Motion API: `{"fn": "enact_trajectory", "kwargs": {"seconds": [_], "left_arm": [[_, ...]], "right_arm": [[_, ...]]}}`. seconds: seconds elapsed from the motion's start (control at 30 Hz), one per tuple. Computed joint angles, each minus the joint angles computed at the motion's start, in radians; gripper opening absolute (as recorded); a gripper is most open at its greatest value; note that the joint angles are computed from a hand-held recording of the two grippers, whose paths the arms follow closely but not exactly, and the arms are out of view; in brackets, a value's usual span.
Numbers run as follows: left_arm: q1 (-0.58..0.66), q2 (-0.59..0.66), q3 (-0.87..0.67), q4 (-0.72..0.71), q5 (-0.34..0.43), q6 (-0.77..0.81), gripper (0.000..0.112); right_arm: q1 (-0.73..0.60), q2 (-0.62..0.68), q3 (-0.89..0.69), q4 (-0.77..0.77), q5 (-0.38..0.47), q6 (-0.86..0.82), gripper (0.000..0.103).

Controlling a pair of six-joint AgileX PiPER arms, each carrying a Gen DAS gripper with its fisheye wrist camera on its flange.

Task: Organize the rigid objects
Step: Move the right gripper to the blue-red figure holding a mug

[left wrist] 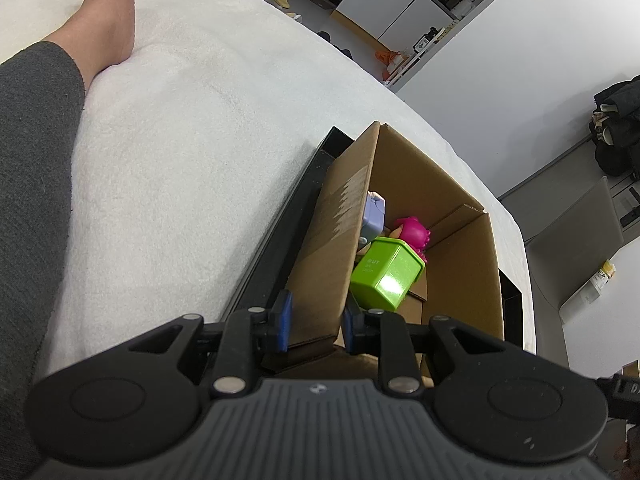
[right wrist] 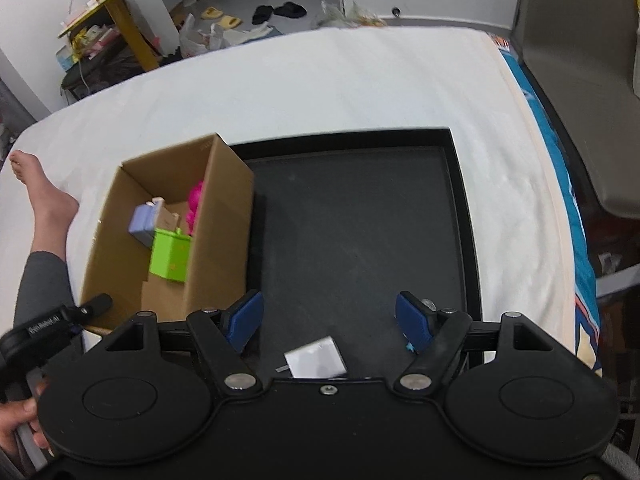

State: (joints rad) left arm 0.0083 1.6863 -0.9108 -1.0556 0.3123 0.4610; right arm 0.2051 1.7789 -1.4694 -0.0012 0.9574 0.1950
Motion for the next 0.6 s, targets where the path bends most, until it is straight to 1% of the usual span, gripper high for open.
{"fn": "enact_trajectory", "kwargs": {"seconds": [0.1,0.23,0.6], "left_arm": [[0.0,0.0,0.0,0.0,0.0,0.0,0.024],[0.0,0.0,0.0,0.001,-0.001,-0.001,0.024],[0.0,0.0,0.0,0.001,0.0,-0.001,0.024]], "right_arm": [[-0.017,-0.004,0.019,0.004,0.001,-0.025,0.07],[-0.043,0.016,0.019,0.019,0.026,-0.082,0.059],[-0.063,0.105,-0.032,-0.023,0.113,-0.202,0.058]]}}
